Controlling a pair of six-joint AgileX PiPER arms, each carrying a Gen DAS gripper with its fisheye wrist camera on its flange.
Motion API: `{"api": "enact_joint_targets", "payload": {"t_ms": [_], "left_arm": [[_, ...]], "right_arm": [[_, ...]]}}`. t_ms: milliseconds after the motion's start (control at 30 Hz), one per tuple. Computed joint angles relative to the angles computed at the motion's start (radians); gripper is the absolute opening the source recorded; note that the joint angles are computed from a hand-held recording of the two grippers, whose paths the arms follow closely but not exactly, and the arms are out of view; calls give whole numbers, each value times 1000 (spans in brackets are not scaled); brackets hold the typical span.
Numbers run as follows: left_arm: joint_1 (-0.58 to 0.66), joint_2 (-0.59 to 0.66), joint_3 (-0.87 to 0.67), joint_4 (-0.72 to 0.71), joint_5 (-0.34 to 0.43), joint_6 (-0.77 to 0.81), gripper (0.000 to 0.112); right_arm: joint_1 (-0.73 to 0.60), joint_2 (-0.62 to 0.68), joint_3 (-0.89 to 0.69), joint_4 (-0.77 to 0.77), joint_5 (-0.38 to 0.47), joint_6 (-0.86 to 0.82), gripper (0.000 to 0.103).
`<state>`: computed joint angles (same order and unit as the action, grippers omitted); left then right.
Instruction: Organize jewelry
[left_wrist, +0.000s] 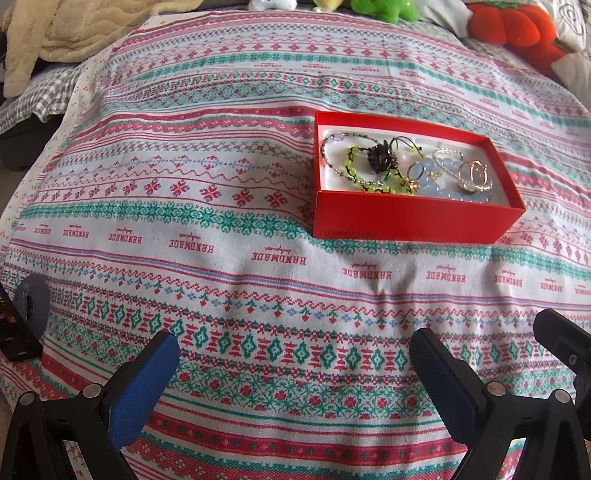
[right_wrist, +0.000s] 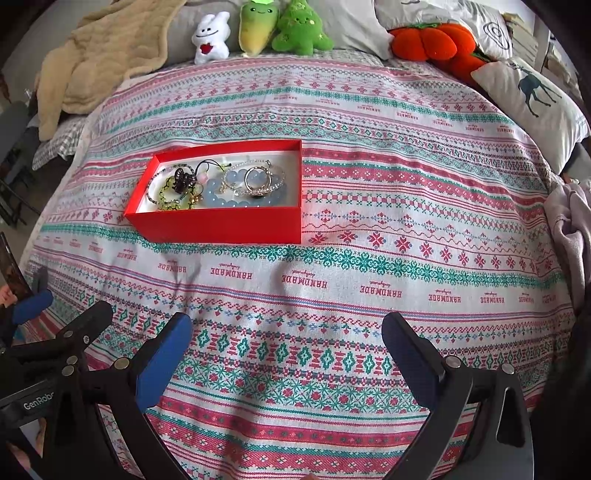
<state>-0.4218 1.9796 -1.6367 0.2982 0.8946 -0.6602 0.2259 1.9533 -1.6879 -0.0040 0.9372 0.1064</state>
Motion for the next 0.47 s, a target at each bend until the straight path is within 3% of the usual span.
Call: {"api": "enact_joint_targets", "payload": {"t_ms": [367, 467], "left_arm": [[8, 2, 6, -20, -9, 8, 102], [21, 5, 41, -19, -82, 3, 102]], "right_arm": [[-3, 0, 1, -8, 0, 8, 103], [0, 11, 7, -24, -15, 20, 103]]}}
